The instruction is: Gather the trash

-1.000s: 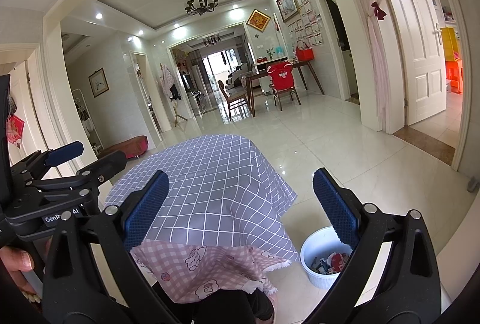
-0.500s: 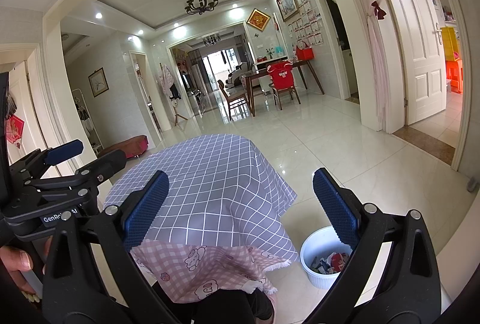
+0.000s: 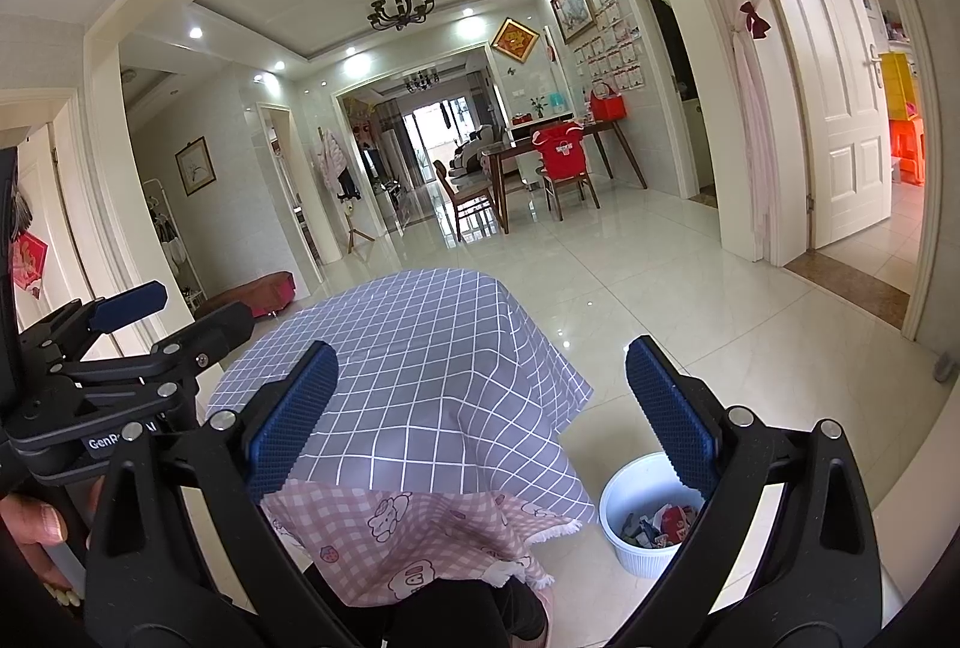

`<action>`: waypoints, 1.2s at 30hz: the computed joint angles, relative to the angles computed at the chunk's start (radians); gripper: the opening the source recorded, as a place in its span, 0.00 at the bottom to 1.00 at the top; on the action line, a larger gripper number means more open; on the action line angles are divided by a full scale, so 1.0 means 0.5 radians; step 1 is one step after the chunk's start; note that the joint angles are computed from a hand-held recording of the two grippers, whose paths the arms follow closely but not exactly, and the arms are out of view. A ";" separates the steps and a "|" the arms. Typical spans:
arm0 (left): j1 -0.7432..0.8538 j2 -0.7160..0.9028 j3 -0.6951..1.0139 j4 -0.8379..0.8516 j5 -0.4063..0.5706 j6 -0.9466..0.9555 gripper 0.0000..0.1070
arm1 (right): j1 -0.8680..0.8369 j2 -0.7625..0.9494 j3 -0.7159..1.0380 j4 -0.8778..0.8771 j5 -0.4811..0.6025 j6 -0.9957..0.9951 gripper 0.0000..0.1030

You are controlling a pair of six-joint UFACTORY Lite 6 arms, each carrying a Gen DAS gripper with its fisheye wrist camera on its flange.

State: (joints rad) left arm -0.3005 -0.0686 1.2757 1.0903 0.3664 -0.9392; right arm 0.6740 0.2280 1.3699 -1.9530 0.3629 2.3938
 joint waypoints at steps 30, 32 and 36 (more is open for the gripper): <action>0.054 0.022 -0.069 0.078 -0.100 -0.059 0.88 | 0.048 0.079 0.056 0.087 0.067 -0.031 0.92; 0.054 0.021 -0.070 0.079 -0.099 -0.058 0.88 | 0.040 0.074 0.056 0.089 0.059 -0.038 0.92; 0.068 0.020 -0.092 0.107 -0.122 -0.083 0.88 | 0.047 0.070 0.064 0.132 0.061 -0.079 0.92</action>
State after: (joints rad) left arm -0.2664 -0.0585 1.2298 1.1438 0.3056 -0.9808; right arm 0.6973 0.2629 1.4021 -1.8870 0.3932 2.3545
